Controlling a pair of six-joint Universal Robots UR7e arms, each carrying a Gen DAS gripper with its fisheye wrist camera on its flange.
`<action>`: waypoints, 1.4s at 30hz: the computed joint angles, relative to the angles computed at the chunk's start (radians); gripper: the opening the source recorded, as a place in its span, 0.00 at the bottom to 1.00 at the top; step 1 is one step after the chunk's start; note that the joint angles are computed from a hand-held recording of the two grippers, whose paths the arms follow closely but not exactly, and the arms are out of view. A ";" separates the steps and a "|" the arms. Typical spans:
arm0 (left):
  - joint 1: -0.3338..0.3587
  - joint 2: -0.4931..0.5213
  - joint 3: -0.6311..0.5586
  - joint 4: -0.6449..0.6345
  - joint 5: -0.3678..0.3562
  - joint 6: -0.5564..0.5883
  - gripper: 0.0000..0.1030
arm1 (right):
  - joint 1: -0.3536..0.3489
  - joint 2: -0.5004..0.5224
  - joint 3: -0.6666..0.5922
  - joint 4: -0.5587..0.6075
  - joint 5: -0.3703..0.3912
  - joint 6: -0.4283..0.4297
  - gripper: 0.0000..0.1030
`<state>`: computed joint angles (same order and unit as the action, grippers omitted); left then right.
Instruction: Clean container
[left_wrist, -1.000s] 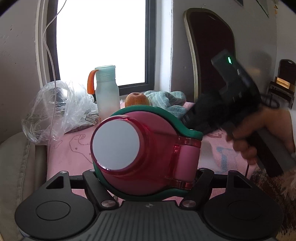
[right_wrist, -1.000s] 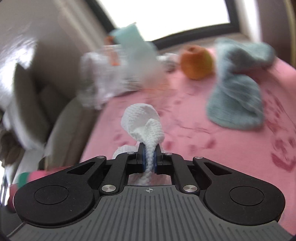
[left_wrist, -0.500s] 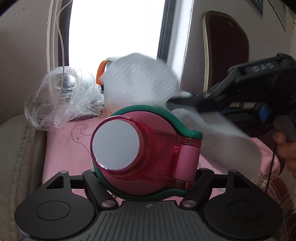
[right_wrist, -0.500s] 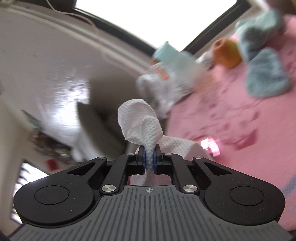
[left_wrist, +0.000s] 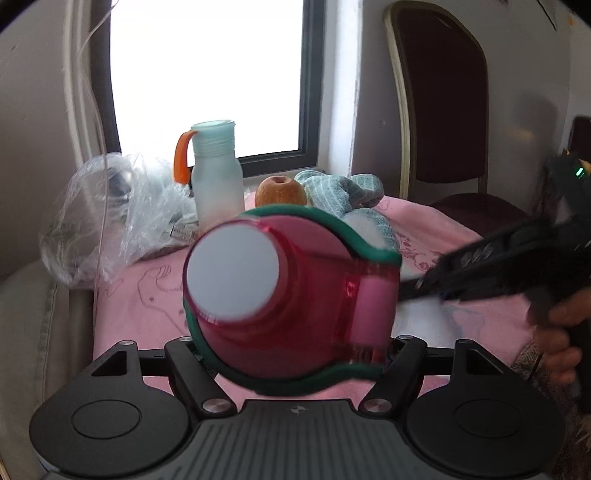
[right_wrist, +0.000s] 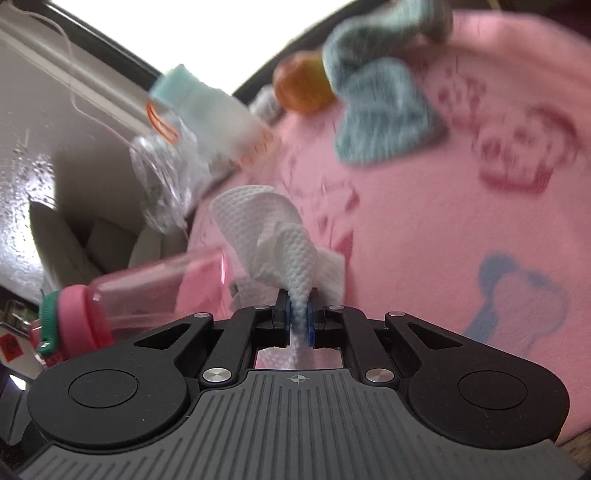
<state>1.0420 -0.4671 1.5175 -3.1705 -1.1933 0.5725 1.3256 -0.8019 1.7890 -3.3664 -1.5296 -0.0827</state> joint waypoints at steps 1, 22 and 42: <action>-0.004 0.006 -0.016 0.016 0.005 0.014 0.69 | -0.002 -0.011 0.014 -0.039 0.013 -0.013 0.09; -0.094 0.186 -0.195 0.003 0.266 -0.196 0.69 | -0.138 -0.006 0.084 -0.291 0.154 0.028 0.11; -0.197 0.366 -0.374 -0.065 0.625 -0.524 0.82 | -0.167 -0.011 0.104 -0.302 0.256 0.057 0.12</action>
